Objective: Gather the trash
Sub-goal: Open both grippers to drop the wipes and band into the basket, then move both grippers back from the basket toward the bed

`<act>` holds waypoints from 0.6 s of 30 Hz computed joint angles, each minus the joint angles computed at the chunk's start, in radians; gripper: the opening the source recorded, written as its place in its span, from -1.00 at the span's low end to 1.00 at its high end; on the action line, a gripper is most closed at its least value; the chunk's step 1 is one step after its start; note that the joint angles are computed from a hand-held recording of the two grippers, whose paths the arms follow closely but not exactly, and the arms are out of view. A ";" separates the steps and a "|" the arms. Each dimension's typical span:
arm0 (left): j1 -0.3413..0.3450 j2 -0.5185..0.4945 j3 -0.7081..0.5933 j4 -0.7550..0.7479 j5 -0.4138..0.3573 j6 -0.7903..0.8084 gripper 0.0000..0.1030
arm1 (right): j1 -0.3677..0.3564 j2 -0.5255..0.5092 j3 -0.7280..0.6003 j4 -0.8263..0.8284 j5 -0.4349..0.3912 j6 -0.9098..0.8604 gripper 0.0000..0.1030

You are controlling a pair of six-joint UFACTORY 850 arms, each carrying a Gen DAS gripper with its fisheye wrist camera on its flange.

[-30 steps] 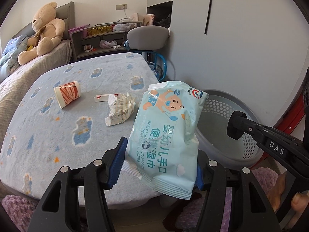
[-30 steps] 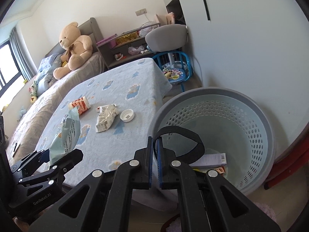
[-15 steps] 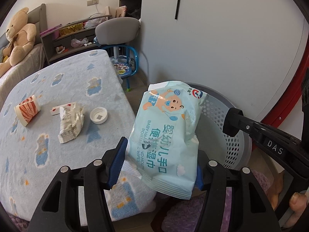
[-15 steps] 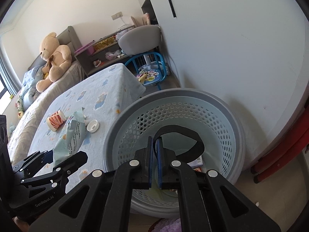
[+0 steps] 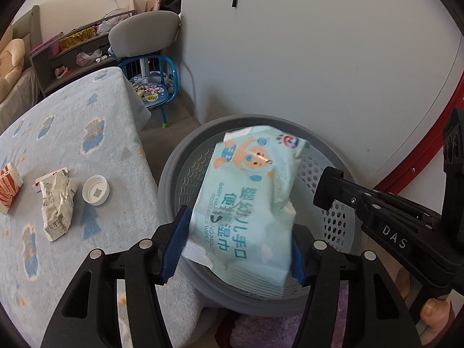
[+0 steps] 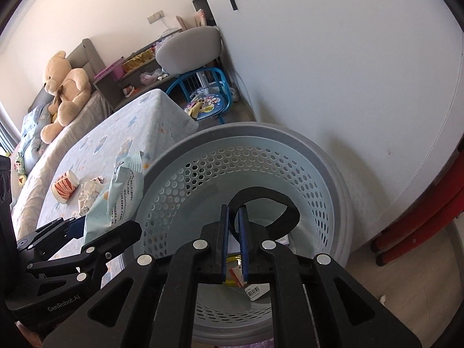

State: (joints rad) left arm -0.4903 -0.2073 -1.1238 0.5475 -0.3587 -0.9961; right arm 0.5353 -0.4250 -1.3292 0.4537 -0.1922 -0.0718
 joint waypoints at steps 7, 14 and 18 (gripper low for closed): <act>0.002 0.003 -0.001 0.040 -0.017 -0.048 0.36 | -0.006 0.019 0.026 -0.005 0.036 0.026 -0.05; -0.015 0.029 0.023 0.163 -0.045 -0.189 0.36 | -0.007 0.032 0.044 0.022 0.032 0.004 0.01; -0.021 0.048 0.042 0.231 -0.059 -0.272 0.41 | 0.000 0.044 0.061 0.006 0.042 0.015 0.12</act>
State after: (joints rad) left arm -0.5114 -0.1593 -1.0822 0.7785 -0.4177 -1.2677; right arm 0.5349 -0.3810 -1.2679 0.4601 -0.1503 -0.0571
